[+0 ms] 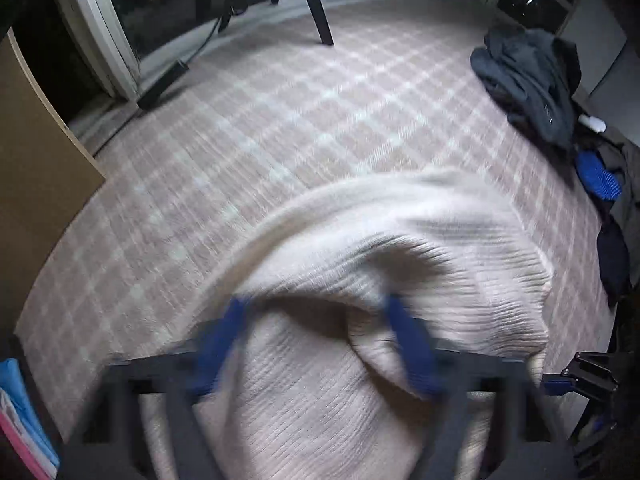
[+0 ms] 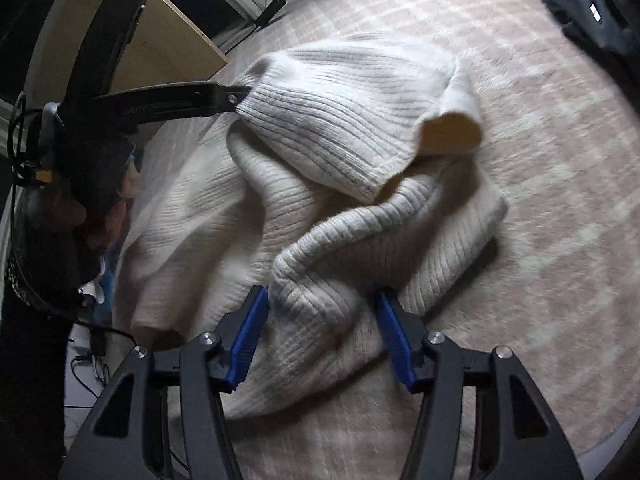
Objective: Fold clothes
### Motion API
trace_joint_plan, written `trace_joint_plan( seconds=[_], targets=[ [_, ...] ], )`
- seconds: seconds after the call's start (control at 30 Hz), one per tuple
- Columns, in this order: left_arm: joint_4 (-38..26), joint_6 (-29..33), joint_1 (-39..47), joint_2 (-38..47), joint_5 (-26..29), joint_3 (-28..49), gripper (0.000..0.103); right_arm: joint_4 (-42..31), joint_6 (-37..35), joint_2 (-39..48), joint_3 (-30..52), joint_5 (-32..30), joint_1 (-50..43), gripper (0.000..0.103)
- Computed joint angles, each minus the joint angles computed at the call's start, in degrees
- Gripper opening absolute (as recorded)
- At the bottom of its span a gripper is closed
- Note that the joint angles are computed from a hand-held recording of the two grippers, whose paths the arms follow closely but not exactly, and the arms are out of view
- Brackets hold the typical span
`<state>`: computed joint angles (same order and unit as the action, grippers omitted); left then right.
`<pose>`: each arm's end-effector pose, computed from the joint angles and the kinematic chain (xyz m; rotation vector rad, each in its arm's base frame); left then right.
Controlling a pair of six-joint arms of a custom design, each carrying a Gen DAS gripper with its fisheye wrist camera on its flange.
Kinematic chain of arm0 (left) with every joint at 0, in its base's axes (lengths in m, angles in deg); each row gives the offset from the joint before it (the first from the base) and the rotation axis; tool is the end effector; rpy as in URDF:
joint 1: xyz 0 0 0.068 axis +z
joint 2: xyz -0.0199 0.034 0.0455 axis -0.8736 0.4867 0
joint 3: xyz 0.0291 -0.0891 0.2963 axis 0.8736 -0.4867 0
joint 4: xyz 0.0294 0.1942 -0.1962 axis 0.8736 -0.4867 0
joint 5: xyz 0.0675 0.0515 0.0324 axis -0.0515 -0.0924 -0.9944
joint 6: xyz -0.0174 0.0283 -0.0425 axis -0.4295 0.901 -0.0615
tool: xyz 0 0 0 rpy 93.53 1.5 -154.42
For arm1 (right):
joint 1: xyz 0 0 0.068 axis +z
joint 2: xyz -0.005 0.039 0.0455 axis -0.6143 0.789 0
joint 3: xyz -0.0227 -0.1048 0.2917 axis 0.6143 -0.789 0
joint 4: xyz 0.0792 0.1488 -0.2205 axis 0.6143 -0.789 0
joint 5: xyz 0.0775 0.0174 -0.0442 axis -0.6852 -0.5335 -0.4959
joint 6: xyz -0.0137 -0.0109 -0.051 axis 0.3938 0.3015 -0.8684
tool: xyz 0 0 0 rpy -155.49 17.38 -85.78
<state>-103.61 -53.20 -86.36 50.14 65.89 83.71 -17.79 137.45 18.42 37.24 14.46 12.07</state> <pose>0.4434 -0.2190 0.1848 1.3790 2.5276 -0.2731 0.2040 0.2287 0.1640 0.8850 2.5017 0.5424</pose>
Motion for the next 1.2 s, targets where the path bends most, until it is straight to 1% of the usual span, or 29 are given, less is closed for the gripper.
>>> trace_joint_plan(
  seconds=[0.03, 0.07, 0.1, 0.13, 0.17, 0.2, 0.27, 0.3, 0.33, 0.4, 0.47, 0.5, 0.57, 0.6, 0.63, 0.67, 0.7, 0.73, 0.77, 0.8, 0.83, 0.9, 0.93, 0.97, 1.03, 1.07, 1.13, 1.17, 1.2],
  targets=[
    [0.30, -0.43, 0.27, -0.19, 0.13, -0.48, 0.006, 0.69, -0.97, -0.80, -0.69, -0.33, -0.26, 0.028],
    [0.68, -1.25, 1.45, -1.21, 1.78, -1.40, 0.007, 1.32, -1.98, -1.66, -1.38, -0.69, -0.53, 0.012],
    [2.31, -1.49, 2.69, -2.87, 4.35, -3.24, 0.007, 1.93, -2.98, -2.53, -2.06, -1.07, -0.80, 0.012],
    [3.47, -1.37, 4.28, -4.90, 6.81, -5.03, 0.007, -0.48, -3.36, -4.77, -1.99, 0.61, -0.44, 0.012],
    [4.77, -2.13, 6.41, -7.68, 8.64, -7.10, 0.002, -3.09, -3.70, -7.03, -1.77, 2.39, -0.03, 0.011],
    [5.11, -2.58, 8.73, -10.12, 10.25, -8.35, 0.002, -5.73, -4.03, -9.22, -1.46, 4.18, 0.39, 0.011],
    [5.06, -3.46, 13.53, -14.32, 13.64, -9.69, 0.002, -14.23, -5.39, -13.52, 1.18, 8.34, 1.44, 0.011],
    [4.96, -3.26, 15.90, -16.57, 15.33, -11.11, 0.002, -16.26, -10.61, -16.81, 1.24, 8.00, 1.36, 0.010],
    [5.67, -2.53, 18.03, -19.35, 15.58, -13.18, 0.001, -20.66, -12.40, -19.66, 2.74, 9.73, 1.77, 0.010],
    [6.46, -0.97, 22.51, -24.34, 16.39, -16.32, 0.002, -25.53, -15.42, -24.64, 3.98, 11.15, 2.16, 0.009],
    [5.88, -0.72, 25.60, -28.23, 16.29, -19.30, 0.002, -33.70, -16.32, -27.67, 7.30, 14.56, 4.98, 0.007],
    [4.95, -0.43, 27.33, -30.03, 16.74, -20.55, 0.002, -37.04, -15.88, -28.89, 8.49, 16.15, 6.87, 0.007],
    [-5.77, 2.92, 32.34, -32.33, 24.06, -22.38, 0.002, -44.02, -11.48, -31.39, 10.08, 19.47, 12.38, 0.007],
    [-10.13, 6.18, 33.03, -33.27, 24.06, -24.18, 0.002, -46.97, -9.11, -31.58, 10.50, 20.47, 14.61, 0.007],
    [-13.88, 10.57, 33.13, -34.90, 21.83, -27.35, 0.004, -51.41, -5.24, -31.65, 10.47, 20.76, 17.10, 0.007],
    [-13.80, 12.23, 32.98, -36.90, 19.49, -30.79, 0.007, -55.86, -1.05, -31.58, 10.38, 20.73, 19.78, 0.007],
    [-12.65, 12.66, 32.65, -38.35, 17.24, -33.11, 0.010, -56.80, -0.19, -31.57, 8.73, 18.17, 20.22, 0.008],
    [-11.29, 12.90, 32.19, -39.73, 14.98, -35.33, 0.013, -55.27, -0.04, -31.94, 5.57, 14.64, 19.77, 0.009],
    [-8.26, 11.90, 30.93, -40.44, 12.82, -36.71, 0.017, -53.44, -0.15, -32.19, 2.36, 11.05, 19.15, 0.011],
    [-5.80, 10.61, 29.67, -40.55, 11.89, -37.04, 0.018, -50.85, -1.39, -32.99, -0.35, 7.35, 17.56, 0.012],
    [-1.54, 8.26, 27.20, -40.63, 10.60, -37.50, 0.019, -48.89, -1.81, -33.28, -2.65, 5.11, 16.57, 0.012],
    [3.62, 6.70, 23.43, -39.07, 9.36, -35.99, 0.034, -48.01, -0.65, -33.82, -5.16, 5.77, 16.47, 0.012],
    [5.71, 6.26, 21.20, -37.36, 8.82, -34.56, 0.039, -46.56, -0.93, -36.04, -6.77, 5.98, 15.73, 0.013],
    [7.11, 6.45, 18.11, -34.50, 8.16, -31.95, 0.047, -45.04, -0.35, -38.02, -8.10, 6.18, 15.56, 0.016],
    [7.91, 9.01, 13.91, -31.26, 6.68, -28.59, 0.051, -43.88, 0.70, -41.45, -9.96, 6.61, 14.58, 0.025],
    [8.85, 9.90, 11.28, -29.58, 5.32, -27.10, 0.054, -43.91, 2.15, -41.11, -9.91, 7.22, 15.05, 0.030],
    [8.17, 9.06, 6.81, -26.23, 3.80, -23.26, 0.057, -42.29, 3.27, -40.71, -11.02, 7.75, 14.97, 0.031],
    [5.89, 9.26, 4.43, -23.95, 4.99, -20.34, 0.060, -41.56, 4.76, -40.86, -11.93, 7.95, 15.49, 0.031],
    [5.34, 9.58, 2.88, -22.66, 5.33, -19.07, 0.066, -40.83, 6.30, -41.02, -12.84, 8.17, 16.06, 0.032]
  ],
)
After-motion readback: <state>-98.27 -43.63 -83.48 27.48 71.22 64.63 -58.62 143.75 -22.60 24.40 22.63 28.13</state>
